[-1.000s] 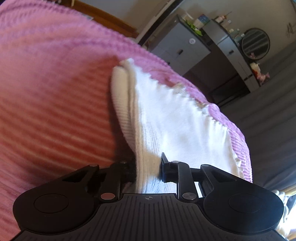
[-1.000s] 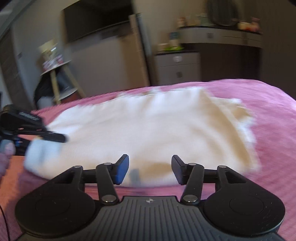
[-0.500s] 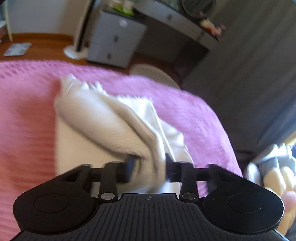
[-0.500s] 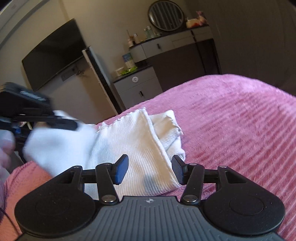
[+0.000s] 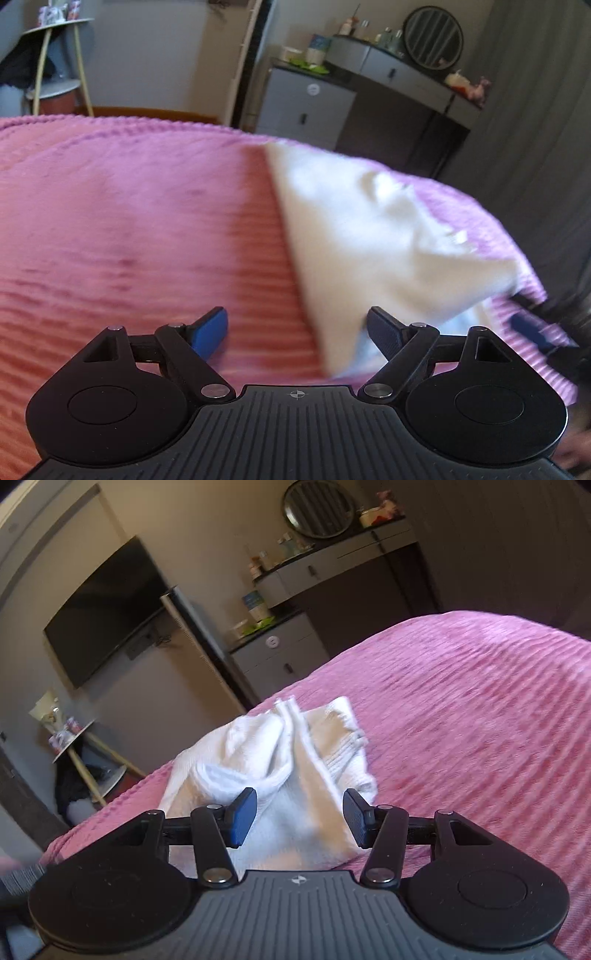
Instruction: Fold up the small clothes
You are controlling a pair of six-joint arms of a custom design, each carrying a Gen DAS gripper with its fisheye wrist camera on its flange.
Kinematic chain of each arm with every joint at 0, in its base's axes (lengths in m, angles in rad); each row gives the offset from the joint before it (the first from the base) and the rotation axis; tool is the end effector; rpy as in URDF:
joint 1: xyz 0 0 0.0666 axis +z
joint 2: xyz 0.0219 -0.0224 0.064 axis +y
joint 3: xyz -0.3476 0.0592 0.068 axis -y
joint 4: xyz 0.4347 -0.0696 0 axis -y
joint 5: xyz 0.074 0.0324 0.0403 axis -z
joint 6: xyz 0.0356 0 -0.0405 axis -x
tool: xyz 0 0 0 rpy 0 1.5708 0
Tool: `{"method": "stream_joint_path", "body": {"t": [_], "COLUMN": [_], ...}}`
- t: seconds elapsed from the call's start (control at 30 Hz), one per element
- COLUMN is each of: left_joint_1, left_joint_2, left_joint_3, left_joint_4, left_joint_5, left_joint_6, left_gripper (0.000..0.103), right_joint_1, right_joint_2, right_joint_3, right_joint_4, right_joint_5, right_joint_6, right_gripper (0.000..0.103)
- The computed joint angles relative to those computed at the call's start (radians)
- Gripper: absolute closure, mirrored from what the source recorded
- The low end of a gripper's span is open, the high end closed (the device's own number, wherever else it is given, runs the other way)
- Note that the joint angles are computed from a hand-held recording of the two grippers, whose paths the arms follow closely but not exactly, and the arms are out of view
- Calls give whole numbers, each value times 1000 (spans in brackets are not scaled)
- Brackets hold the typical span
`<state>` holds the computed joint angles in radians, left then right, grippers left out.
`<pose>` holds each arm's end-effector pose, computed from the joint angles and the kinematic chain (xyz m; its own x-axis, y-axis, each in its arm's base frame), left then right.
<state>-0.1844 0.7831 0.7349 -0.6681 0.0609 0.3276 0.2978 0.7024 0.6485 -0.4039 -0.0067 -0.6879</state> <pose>0.3340 -0.0649 0.3310 -0.6846 -0.1990 -0.7013 0.0083 0.9598 -0.2805 0.3182 0.0975 0.3350 -0.5164 0.5056 -0.6911 0.0371 0.8195 0.5718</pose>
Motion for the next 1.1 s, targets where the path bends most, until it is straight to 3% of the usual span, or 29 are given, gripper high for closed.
{"method": "stream_joint_path", "body": {"t": [0.17, 0.23, 0.3, 0.37, 0.43, 0.5, 0.57, 0.63, 0.67, 0.8, 0.9, 1.0, 1.1], "left_joint_1": [59, 80, 101, 103, 88, 114, 163, 191, 194, 193, 191, 188, 195], "left_joint_2": [58, 79, 115, 138, 118, 110, 117, 121, 123, 122, 124, 121, 112], "left_joint_3": [-12, -10, -17, -51, -111, -120, -132, -131, -126, -118, -115, -117, -128], "left_joint_4": [120, 182, 255, 344, 446, 464, 502, 512, 509, 487, 485, 486, 505], "left_joint_5": [60, 118, 191, 206, 193, 255, 360, 417, 425, 423, 417, 413, 427], "left_joint_6": [-17, -43, -21, -14, -53, -39, 11, 43, 46, 28, 27, 32, 55], "left_gripper": [8, 5, 0, 0, 0, 0, 0, 0, 0, 0, 0, 0, 0], "right_joint_1": [-69, -97, -116, -129, -133, -125, -127, -125, -121, -122, -99, -34, 25], "right_joint_2": [29, 62, 92, 171, 267, 349, 391, 419, 435, 497, 522, 529, 510], "right_joint_3": [-6, 17, 51, 118, 190, 254, 274, 288, 301, 343, 385, 447, 478], "right_joint_4": [115, 120, 98, 43, -24, -100, -73, -30, -28, -43, -99, -209, -244], "right_joint_5": [-262, -314, -309, -366, -424, -412, -435, -452, -455, -498, -463, -308, -172], "right_joint_6": [-158, -206, -162, -109, -64, -20, -63, -90, -87, -97, -30, 137, 249], "right_gripper": [51, 51, 41, 39, 39, 39, 42, 49, 54, 54, 58, 81, 84]}}
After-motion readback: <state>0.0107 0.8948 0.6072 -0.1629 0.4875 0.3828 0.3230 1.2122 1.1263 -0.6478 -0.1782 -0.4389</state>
